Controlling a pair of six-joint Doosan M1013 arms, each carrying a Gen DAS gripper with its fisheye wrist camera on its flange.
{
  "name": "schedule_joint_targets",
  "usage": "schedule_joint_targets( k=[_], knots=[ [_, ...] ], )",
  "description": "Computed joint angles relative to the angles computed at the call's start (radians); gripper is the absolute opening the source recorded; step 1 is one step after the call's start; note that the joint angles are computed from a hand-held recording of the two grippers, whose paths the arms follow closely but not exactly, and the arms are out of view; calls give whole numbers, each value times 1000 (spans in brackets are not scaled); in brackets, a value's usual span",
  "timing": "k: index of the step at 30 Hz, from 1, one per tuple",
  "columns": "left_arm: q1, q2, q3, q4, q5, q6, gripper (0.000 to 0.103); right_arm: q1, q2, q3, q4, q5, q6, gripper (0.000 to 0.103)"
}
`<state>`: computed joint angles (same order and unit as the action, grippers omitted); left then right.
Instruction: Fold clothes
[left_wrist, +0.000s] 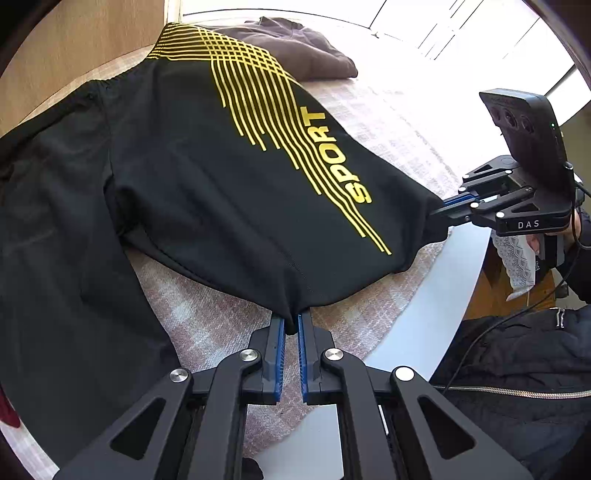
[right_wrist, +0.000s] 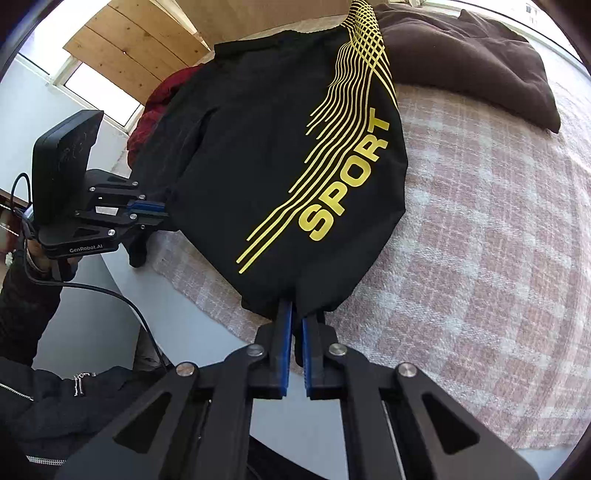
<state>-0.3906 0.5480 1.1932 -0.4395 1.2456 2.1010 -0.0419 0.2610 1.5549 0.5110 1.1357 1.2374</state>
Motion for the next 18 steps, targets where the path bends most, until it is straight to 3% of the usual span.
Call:
schedule_joint_targets(
  k=[8,11,12,13,15,18],
  knots=[
    [29,16,-134,-111,114,45,5,-49,-65,-46,94,1,23,5],
    [31,20,-156,-104,160,89,7,-43,-88,-44,24,-44,38,5],
    [23,16,-147,-56,152,90,8,-20,-82,-45,-39,-43,69,9],
    [15,18,-142,-13,155,75,9,2,-75,-46,-100,-37,102,29],
    [7,16,-106,39,161,74,15,31,-63,-18,-197,-35,134,54],
    [6,-17,-19,91,142,74,15,61,-60,32,-235,-53,116,54]
  ],
)
